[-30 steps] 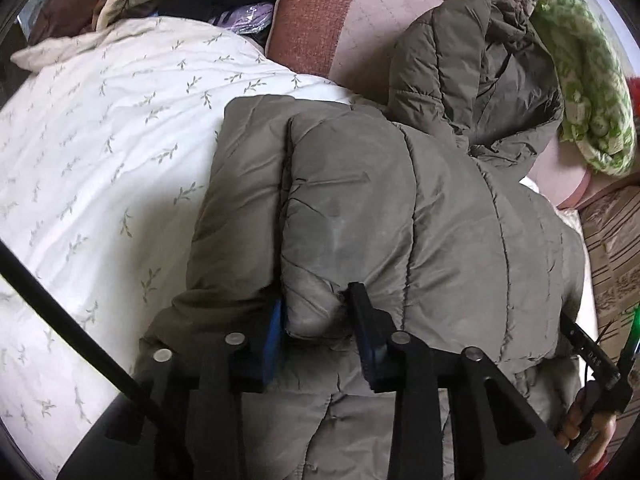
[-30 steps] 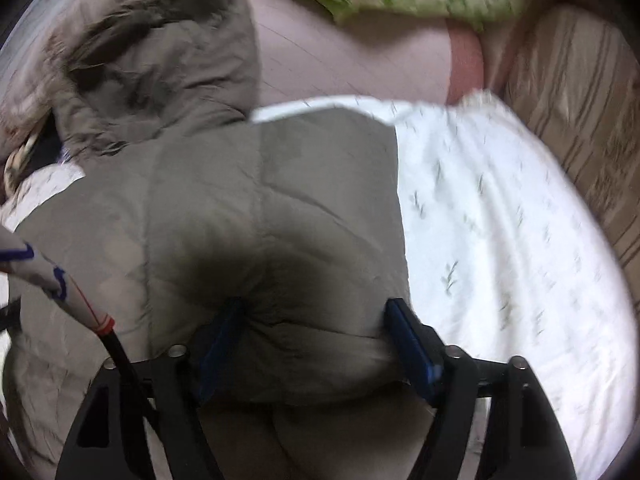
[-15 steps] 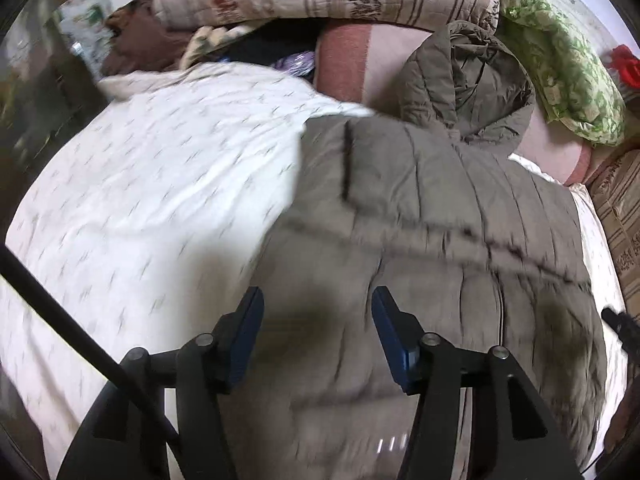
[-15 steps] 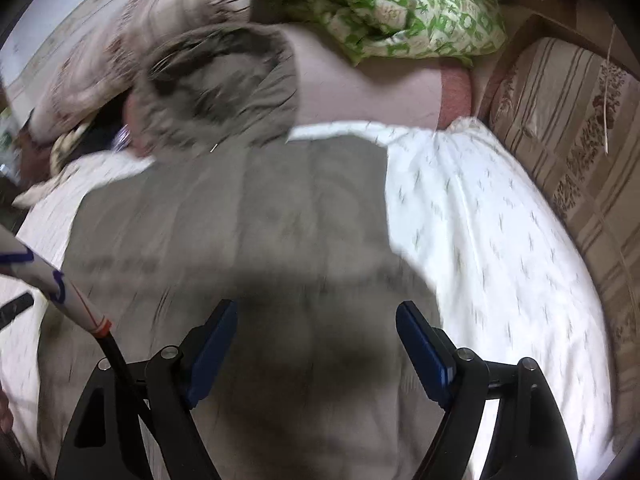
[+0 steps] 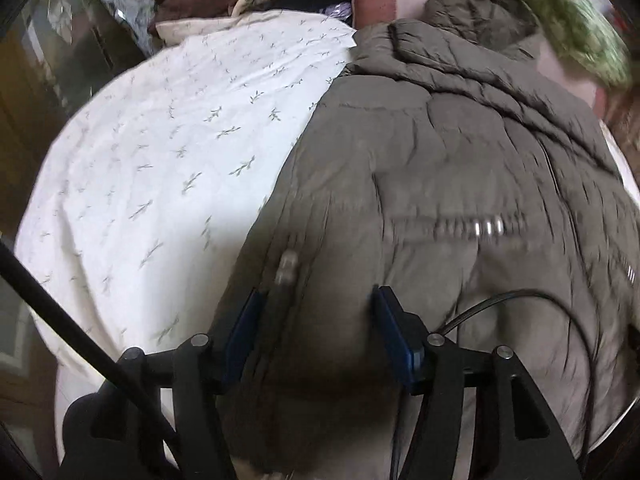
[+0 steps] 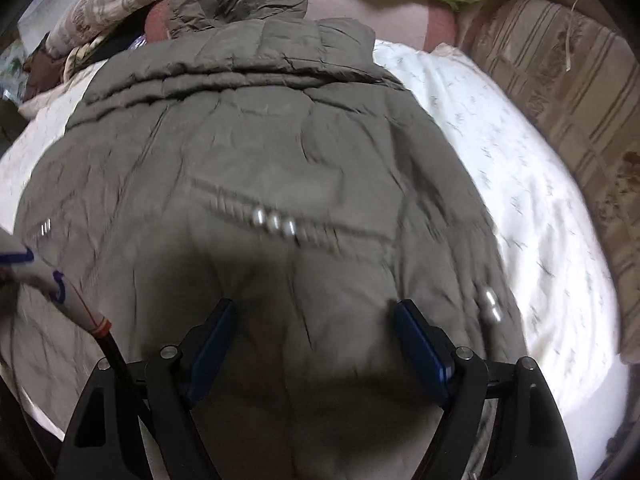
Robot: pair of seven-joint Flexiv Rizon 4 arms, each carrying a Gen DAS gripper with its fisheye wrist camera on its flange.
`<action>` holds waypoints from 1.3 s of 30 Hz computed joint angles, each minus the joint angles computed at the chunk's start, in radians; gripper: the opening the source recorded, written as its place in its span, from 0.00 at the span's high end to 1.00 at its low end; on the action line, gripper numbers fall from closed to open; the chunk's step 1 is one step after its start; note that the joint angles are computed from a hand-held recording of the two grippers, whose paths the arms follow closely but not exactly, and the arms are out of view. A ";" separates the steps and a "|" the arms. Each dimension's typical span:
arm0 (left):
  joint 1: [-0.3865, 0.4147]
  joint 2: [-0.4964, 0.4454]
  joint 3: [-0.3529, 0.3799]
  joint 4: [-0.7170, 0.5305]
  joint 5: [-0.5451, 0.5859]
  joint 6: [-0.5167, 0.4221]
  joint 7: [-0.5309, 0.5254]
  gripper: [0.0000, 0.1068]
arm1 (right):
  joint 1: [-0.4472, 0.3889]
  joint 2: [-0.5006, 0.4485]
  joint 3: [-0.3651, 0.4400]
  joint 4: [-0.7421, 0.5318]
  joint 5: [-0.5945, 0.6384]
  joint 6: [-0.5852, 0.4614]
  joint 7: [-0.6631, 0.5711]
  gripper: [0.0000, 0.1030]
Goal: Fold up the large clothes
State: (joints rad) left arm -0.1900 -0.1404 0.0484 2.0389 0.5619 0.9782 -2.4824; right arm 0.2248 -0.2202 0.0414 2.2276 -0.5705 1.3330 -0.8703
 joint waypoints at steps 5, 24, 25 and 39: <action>-0.015 0.067 -0.014 0.070 0.016 -0.008 -0.010 0.44 | -0.018 0.081 0.003 0.124 -0.058 0.025 0.053 0.18; 0.079 0.213 -0.125 0.012 -0.019 -0.090 0.079 0.44 | 0.001 0.225 0.129 0.014 0.347 -0.033 -0.224 0.17; 0.078 0.204 -0.123 0.000 -0.009 -0.087 0.081 0.44 | 0.008 0.211 0.129 -0.010 0.325 -0.031 -0.215 0.17; 0.071 0.018 -0.035 -0.154 -0.030 0.026 0.176 0.44 | 0.102 0.014 0.077 -0.275 0.061 -0.041 -0.087 0.17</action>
State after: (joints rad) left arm -0.1192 -0.1219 0.0131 1.8852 0.5317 1.0038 -2.3065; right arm 0.3271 -0.2066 0.1182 1.9525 -0.5093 1.2915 -0.9569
